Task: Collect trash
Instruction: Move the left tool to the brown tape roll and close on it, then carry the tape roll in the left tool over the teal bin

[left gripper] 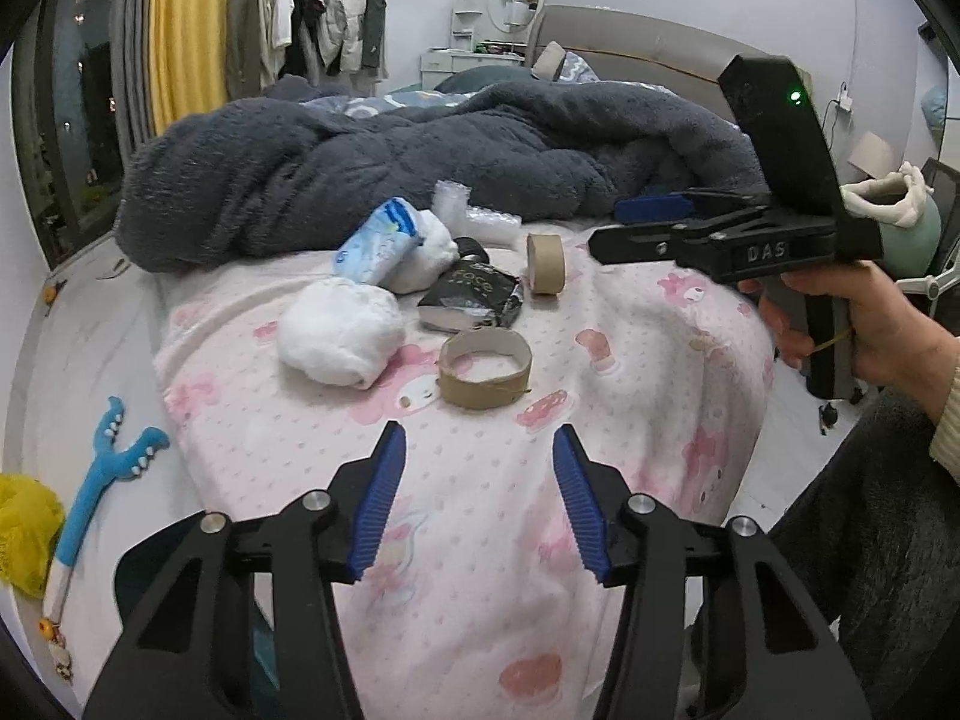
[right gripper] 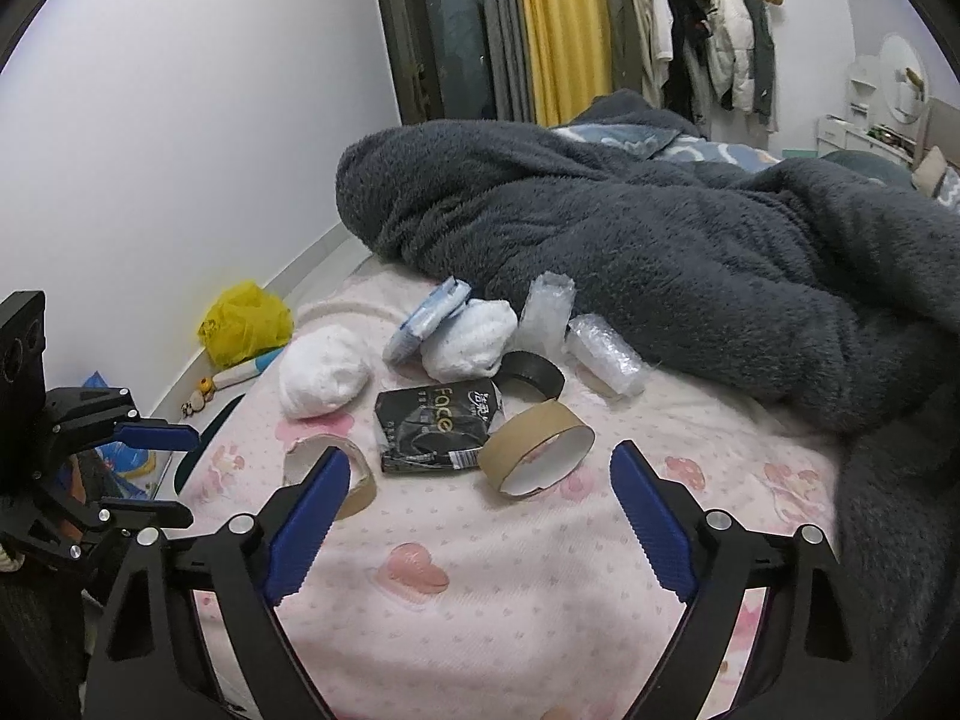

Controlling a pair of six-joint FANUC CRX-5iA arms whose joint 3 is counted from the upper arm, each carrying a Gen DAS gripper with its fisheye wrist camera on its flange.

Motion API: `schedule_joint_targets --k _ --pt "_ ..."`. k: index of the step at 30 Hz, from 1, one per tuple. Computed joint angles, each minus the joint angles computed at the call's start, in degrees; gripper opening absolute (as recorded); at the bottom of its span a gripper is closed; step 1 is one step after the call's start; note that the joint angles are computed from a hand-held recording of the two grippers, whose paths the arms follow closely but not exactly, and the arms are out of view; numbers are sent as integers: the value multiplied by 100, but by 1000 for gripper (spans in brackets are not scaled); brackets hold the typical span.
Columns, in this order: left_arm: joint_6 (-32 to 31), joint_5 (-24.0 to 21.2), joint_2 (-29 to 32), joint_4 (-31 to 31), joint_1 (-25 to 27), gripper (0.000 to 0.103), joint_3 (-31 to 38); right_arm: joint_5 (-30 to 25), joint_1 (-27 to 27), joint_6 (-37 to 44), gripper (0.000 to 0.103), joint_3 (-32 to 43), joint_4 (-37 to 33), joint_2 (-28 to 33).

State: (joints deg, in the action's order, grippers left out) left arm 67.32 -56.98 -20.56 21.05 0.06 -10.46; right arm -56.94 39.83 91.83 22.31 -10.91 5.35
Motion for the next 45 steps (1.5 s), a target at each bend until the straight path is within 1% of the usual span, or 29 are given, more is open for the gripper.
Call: schedule_joint_targets --k 4,11,13,14,18,23,28,29,30,31,33,35,37,39,45 --pt "-53 100 196 181 -42 55 18 -144 -134 248 86 167 -229 170" --pt "55 222 489 122 -179 56 164 -331 -391 587 83 388 -672 387" --pt "124 239 590 17 -223 60 241 -394 -448 670 83 454 -772 445" --pt "147 254 626 2 -223 64 257 -422 -479 715 83 493 -842 477" --pt "146 272 768 159 -153 67 276 -524 -546 868 83 645 -1014 617" --pt "92 211 962 259 -161 67 333 -623 -608 935 83 748 -1137 750" --pt "4 131 1127 301 -224 61 422 -659 -653 958 82 834 -1248 849" --pt "-35 127 1130 333 -219 58 417 -675 -668 974 81 860 -1291 865" --pt "-55 123 1141 351 -219 52 422 -688 -676 986 80 880 -1306 880" --pt "-46 119 1149 349 -224 52 429 -705 -674 991 79 912 -1303 901" --pt "-86 121 1143 423 -200 52 404 -741 -658 984 73 987 -1274 953" --pt "-156 127 1112 522 -171 52 365 -772 -613 938 71 1071 -1203 1016" --pt "-234 161 1049 616 -141 52 317 -818 -547 866 68 1142 -1060 1081" --pt "-307 195 968 726 -92 52 265 -876 -484 821 57 1195 -927 1129" --pt "-436 390 721 940 39 52 146 -916 -371 714 56 1270 -663 1177"
